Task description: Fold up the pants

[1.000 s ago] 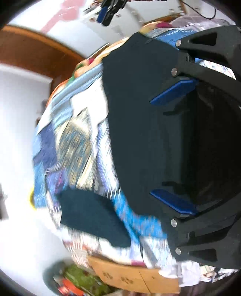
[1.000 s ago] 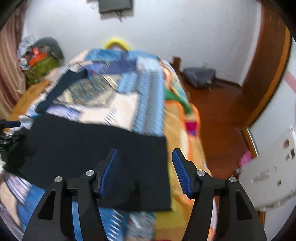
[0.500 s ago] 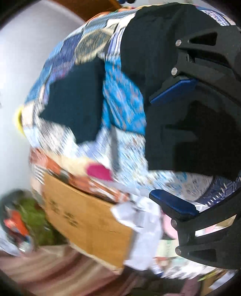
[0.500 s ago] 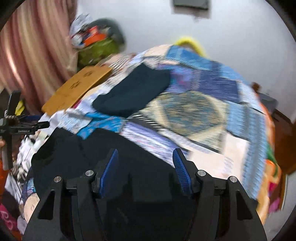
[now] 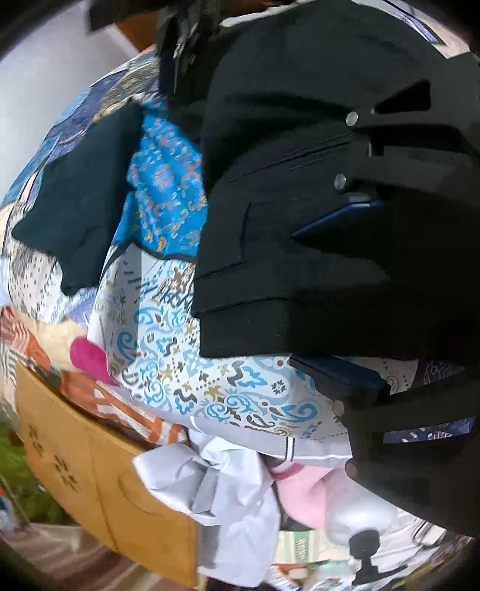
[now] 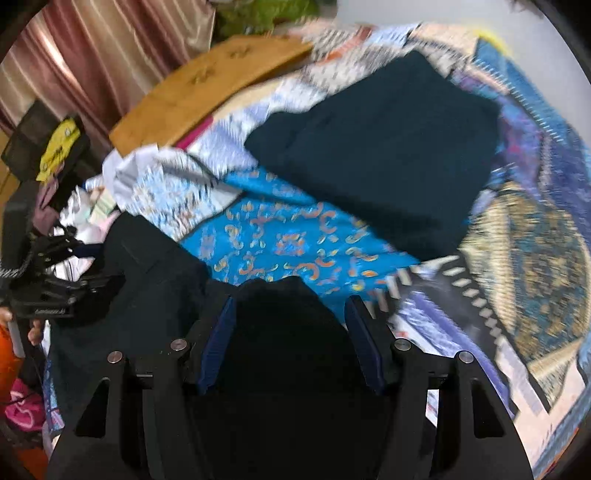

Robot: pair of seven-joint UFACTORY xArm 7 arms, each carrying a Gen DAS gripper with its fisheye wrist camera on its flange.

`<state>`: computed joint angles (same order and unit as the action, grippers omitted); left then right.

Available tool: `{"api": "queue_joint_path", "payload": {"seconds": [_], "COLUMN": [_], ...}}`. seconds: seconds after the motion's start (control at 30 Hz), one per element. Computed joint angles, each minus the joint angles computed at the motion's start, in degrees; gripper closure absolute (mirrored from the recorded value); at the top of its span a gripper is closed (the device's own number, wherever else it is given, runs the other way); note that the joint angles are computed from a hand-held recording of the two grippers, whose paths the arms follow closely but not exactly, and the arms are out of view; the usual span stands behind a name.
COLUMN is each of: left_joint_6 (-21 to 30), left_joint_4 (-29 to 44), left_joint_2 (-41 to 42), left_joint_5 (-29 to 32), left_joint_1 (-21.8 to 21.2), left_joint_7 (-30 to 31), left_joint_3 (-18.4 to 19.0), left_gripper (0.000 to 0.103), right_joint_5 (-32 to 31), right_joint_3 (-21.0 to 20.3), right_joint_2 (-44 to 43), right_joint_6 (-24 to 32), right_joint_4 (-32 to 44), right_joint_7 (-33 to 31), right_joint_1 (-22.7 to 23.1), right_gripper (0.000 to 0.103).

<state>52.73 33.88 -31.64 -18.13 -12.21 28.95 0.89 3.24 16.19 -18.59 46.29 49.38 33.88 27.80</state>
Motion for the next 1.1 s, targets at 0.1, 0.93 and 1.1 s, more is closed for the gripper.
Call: {"api": "queue_joint_path", "payload": {"seconds": [0.1, 0.93, 1.1], "left_joint_6": [1.20, 0.11, 4.44], "left_joint_4": [-0.95, -0.10, -2.27], "left_joint_2": [-1.97, -11.01, -18.41], "left_joint_5": [-0.37, 6.41, 6.98], "left_joint_1": [-0.70, 2.70, 3.21], "left_joint_7": [1.70, -0.40, 3.28], "left_joint_3": [0.31, 2.85, 3.81], "left_gripper": [0.064, 0.050, 0.045], "right_joint_5": [0.23, -14.01, -12.86], "right_joint_3": [-0.05, 6.75, 10.83], "right_joint_2": [1.09, -12.34, -15.55], "right_joint_6": [-1.74, 7.81, 10.22], "right_joint_4": [-0.16, 2.01, 3.44], "right_joint_7": [-1.30, 14.58, 15.95], "right_joint_1": [0.46, -1.24, -0.04], "right_gripper": [0.049, 0.059, 0.058]}}
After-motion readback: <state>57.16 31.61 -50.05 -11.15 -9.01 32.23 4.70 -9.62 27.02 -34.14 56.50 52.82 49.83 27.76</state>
